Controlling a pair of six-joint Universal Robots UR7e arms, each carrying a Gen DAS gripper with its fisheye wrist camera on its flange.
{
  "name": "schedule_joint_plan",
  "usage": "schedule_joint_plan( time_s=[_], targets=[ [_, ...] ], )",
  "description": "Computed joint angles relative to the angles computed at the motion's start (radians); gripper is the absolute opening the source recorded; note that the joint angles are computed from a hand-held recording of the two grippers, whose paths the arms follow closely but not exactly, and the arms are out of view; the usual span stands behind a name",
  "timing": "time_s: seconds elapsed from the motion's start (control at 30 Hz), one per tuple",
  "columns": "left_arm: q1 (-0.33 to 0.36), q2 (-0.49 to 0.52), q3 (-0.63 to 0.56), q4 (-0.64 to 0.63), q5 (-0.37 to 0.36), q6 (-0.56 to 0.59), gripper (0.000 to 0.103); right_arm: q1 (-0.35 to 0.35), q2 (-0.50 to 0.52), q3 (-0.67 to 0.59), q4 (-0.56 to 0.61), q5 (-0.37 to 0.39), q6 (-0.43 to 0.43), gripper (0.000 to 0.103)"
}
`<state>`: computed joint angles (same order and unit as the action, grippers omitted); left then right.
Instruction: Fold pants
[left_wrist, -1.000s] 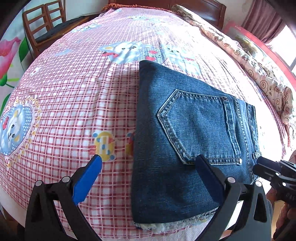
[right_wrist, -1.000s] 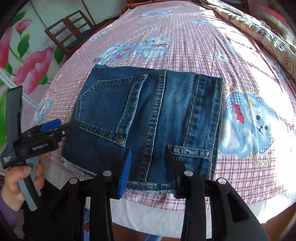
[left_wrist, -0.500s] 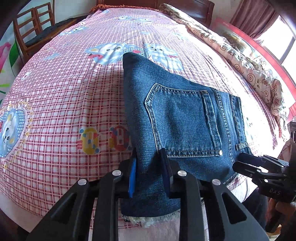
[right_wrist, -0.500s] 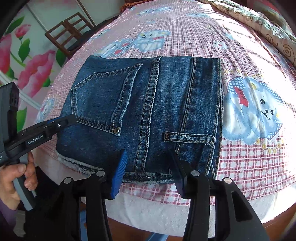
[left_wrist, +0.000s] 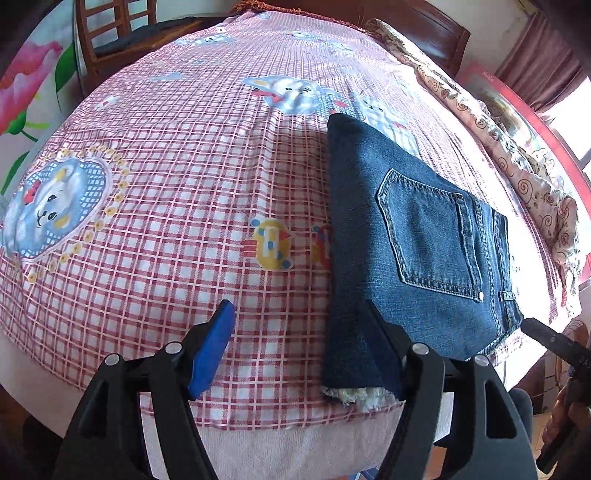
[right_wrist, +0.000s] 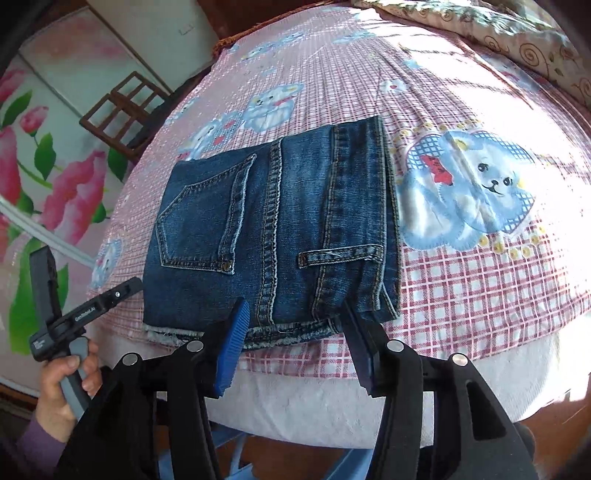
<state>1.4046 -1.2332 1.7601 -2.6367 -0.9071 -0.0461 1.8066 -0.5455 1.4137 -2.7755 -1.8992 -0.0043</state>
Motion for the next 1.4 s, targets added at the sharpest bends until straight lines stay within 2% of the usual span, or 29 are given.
schedule_joint_plan(
  time_s=[0.13,0.2,0.3,0.37,0.47,0.53,0.57,0.6,0.67,0.73,0.77,0.8,0.83,0.87,0.93,0.97,1.03,1.1,1.13,1.2,1.23,1.27,1.37,1.4],
  targets=[
    [-0.021,0.007,0.021,-0.024,0.037,0.049,0.071,-0.056,-0.067,0.105,-0.063,0.079,0.156,0.055],
    [-0.026,0.027,0.005,0.001,0.043,0.041,0.072,-0.084,-0.075,0.128,-0.091,0.159,0.213,0.055],
    [-0.035,0.046,-0.003,0.008,0.068,0.038,0.072,-0.113,-0.053,0.119,-0.115,0.241,0.304,0.055],
    [-0.036,0.048,-0.008,0.026,0.071,0.024,0.072,-0.135,-0.026,0.107,-0.139,0.328,0.350,0.055],
    [-0.034,0.055,-0.027,0.051,0.067,0.012,0.074,-0.136,0.009,0.090,-0.181,0.345,0.383,0.056],
    [-0.034,0.058,-0.029,0.053,0.072,0.013,0.075,-0.129,0.019,0.100,-0.227,0.322,0.378,0.056],
    [-0.035,0.064,-0.034,0.051,0.077,0.013,0.076,-0.124,0.018,0.105,-0.229,0.297,0.367,0.046],
    [-0.035,0.066,-0.035,0.053,0.077,0.010,0.076,-0.123,0.017,0.112,-0.233,0.292,0.361,0.030],
    [-0.032,0.069,-0.040,0.062,0.070,-0.002,0.077,-0.133,0.004,0.148,-0.264,0.335,0.371,0.021],
    [-0.030,0.067,-0.039,0.059,0.065,0.004,0.078,-0.109,-0.010,0.155,-0.267,0.295,0.327,0.017],
    [-0.028,0.064,-0.037,0.057,0.063,0.007,0.079,-0.094,-0.019,0.161,-0.268,0.281,0.309,0.006],
    [-0.026,0.061,-0.036,0.055,0.055,0.011,0.079,-0.086,-0.032,0.173,-0.273,0.279,0.300,0.000],
    [-0.023,0.058,-0.035,0.053,0.044,0.015,0.079,-0.085,-0.040,0.172,-0.257,0.268,0.282,0.000],
    [-0.020,0.057,-0.035,0.057,0.039,0.013,0.080,-0.089,-0.039,0.165,-0.237,0.224,0.285,0.000],
    [-0.013,0.061,-0.042,0.068,0.032,-0.002,0.082,-0.125,-0.037,0.165,-0.212,0.168,0.362,0.000],
    [-0.012,0.059,-0.043,0.073,0.029,-0.006,0.082,-0.137,-0.042,0.181,-0.237,0.179,0.383,0.000],
    [-0.024,0.044,-0.021,0.037,0.053,0.020,0.082,-0.109,-0.051,0.193,-0.257,0.117,0.332,0.000],
    [-0.046,0.034,0.004,-0.035,0.105,0.066,0.082,-0.077,-0.047,0.165,-0.227,0.124,0.295,0.000],
    [-0.054,0.034,0.002,-0.066,0.107,0.098,0.082,-0.057,-0.036,0.124,-0.172,0.094,0.267,0.001],
    [-0.075,0.049,-0.014,-0.101,0.117,0.159,0.082,-0.017,0.010,0.039,-0.162,0.014,0.187,0.023],
    [-0.086,0.061,-0.024,-0.122,0.123,0.192,0.082,0.001,0.038,-0.009,-0.166,-0.052,0.155,0.052],
    [-0.094,0.072,-0.035,-0.133,0.120,0.219,0.082,0.006,0.061,-0.051,-0.162,-0.076,0.128,0.072],
    [-0.109,0.109,-0.074,-0.114,0.106,0.250,0.084,-0.006,0.111,-0.166,-0.037,-0.012,0.121,0.072],
    [-0.109,0.124,-0.086,-0.103,0.097,0.252,0.084,-0.003,0.135,-0.209,0.008,-0.026,0.112,0.072]
  ],
)
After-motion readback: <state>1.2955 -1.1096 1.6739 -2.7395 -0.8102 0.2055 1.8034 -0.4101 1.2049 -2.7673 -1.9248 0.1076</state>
